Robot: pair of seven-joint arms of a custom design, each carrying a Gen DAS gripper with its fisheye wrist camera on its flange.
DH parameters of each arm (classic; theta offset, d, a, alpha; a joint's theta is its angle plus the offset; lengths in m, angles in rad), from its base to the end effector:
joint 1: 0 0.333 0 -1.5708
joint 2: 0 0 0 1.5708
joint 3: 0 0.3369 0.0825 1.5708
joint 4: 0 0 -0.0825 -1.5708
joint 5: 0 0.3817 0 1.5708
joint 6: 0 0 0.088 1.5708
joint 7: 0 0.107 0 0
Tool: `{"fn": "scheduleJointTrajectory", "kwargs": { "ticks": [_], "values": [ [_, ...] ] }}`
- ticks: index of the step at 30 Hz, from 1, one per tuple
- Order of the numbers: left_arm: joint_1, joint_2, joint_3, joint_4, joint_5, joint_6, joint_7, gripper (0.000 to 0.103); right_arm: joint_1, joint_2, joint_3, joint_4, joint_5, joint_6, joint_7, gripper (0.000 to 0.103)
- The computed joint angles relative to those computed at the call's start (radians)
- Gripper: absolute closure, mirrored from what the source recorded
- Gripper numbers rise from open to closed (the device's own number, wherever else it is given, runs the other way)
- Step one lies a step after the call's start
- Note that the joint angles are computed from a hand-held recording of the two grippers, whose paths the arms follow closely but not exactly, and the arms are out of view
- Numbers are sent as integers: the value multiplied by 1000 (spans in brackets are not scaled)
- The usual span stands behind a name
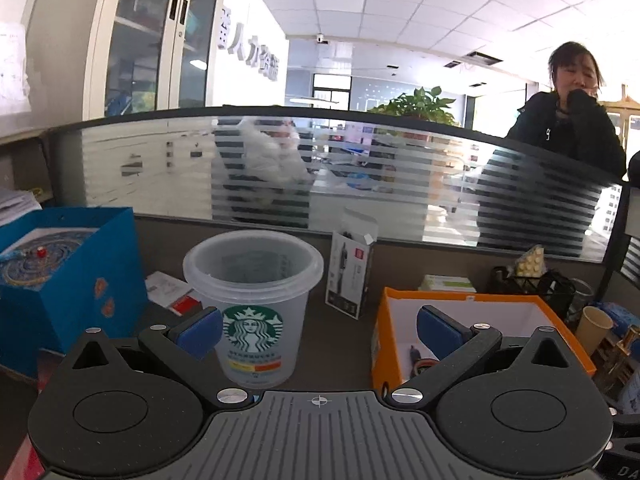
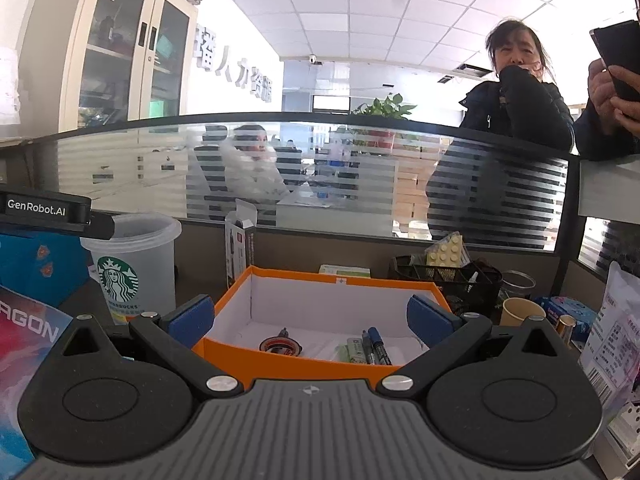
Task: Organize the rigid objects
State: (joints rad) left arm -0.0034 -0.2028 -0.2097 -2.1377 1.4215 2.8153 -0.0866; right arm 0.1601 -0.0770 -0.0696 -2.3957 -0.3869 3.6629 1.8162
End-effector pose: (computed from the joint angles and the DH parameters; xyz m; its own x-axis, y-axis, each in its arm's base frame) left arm 0.5002 -0.1661 0.5769 0.1795 -0.9821 0.0571 -0.3570 -0.1191 -0.9265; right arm 0.5034 0.0938 0.5310 0.2927 -0.9555 0.0377 -0.2293 -0.1084 -0.9673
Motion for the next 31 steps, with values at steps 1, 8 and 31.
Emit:
{"fn": "scheduleJointTrajectory", "kwargs": {
  "ticks": [1, 8, 31],
  "values": [
    [2, 0, -2, 2, 11, -8, -10, 0, 0, -2, 0, -1, -1, 2, 1, 0],
    [13, -9, 7, -5, 113, 30, -153, 0, -3, -2, -19, 6, -76, 0, 75, 0],
    [-85, -10, -45, -5, 165, -353, -188, 0, -6, -12, -29, 1, -111, -12, 104, 0]
  ]
}}
